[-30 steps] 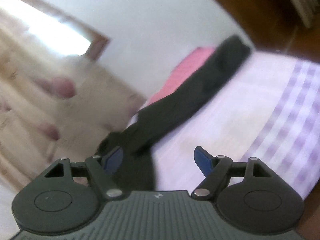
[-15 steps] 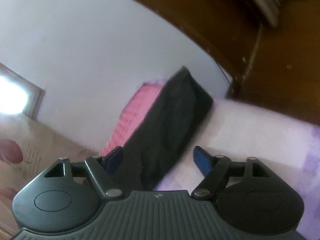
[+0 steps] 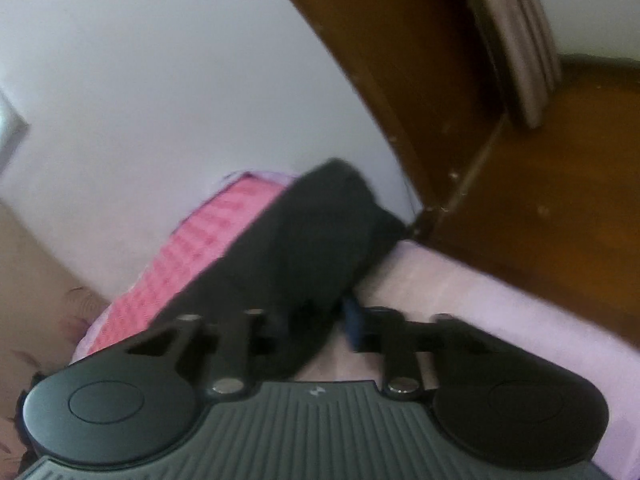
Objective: Fold large clothes
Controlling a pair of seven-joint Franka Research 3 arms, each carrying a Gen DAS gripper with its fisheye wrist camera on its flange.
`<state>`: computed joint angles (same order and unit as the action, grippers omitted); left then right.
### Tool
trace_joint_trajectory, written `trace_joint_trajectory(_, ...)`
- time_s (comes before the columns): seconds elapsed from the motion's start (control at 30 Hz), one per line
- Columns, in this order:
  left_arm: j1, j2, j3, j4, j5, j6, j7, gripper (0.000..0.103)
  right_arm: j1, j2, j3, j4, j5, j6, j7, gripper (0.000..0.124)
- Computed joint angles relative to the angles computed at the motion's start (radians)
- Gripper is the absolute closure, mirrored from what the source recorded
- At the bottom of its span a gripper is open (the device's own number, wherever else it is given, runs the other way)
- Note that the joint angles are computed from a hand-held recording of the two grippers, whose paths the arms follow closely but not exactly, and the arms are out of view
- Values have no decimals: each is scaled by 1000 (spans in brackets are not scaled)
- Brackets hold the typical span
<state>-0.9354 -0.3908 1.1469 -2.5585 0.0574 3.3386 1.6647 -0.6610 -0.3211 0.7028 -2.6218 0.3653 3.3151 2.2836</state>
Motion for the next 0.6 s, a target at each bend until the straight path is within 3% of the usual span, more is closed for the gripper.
trace_joint_trajectory(0.1, 1, -2, -2, -1, -1, 3, -7, 0, 180, 24, -196, 10, 41, -7, 32, 116)
trace_joint_trajectory(0.2, -31, -40, 35, -4, -5, 13, -13, 0, 310, 14, -293, 31, 52, 133, 27, 116)
trace_joint_trajectory(0.4, -87, -126, 105, -14, -16, 50, -27, 0, 537, 62, -381, 237, -67, 225, -42, 116)
trace_joint_trajectory(0.6, -82, -160, 115, -30, -15, 90, -48, 0, 740, 259, -396, 507, -208, 245, -63, 117)
